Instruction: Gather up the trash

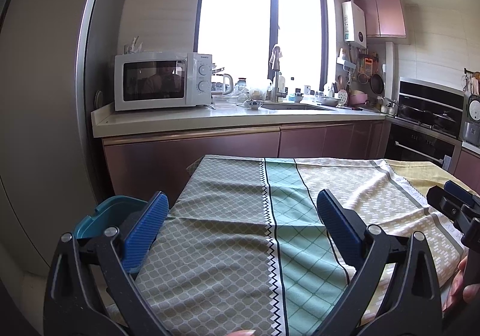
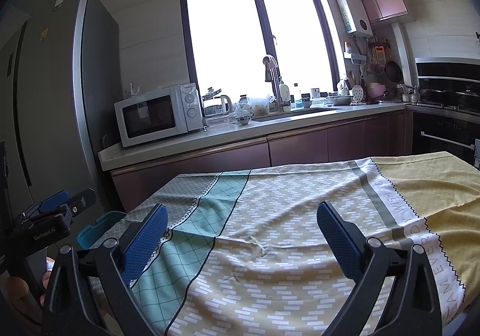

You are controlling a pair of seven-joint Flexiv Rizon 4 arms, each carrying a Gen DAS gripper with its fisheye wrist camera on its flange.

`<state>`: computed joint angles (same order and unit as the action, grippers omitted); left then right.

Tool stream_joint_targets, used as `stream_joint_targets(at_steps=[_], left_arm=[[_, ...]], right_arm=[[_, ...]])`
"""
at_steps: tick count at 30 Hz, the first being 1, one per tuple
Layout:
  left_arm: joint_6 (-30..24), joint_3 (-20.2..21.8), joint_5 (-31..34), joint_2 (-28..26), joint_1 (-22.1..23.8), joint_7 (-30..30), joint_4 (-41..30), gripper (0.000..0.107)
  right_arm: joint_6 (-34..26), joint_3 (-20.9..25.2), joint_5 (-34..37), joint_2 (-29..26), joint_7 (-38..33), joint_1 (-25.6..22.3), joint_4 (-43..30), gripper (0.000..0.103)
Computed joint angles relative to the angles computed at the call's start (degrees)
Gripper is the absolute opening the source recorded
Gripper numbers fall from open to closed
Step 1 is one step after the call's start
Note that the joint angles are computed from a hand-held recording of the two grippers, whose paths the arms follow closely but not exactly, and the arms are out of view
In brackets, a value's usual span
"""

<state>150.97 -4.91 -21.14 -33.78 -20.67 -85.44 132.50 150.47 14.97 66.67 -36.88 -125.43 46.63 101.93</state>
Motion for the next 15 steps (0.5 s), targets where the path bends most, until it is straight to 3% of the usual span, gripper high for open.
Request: stream_joint_targets(at_steps=[15], left_arm=[[0.12,0.05,-0.33,-0.31,-0.12,0.14,-0.24,0.097]], right_arm=[[-0.13,0.00,-0.12,-0.09,0.06,0.00,-0.19,0.096]])
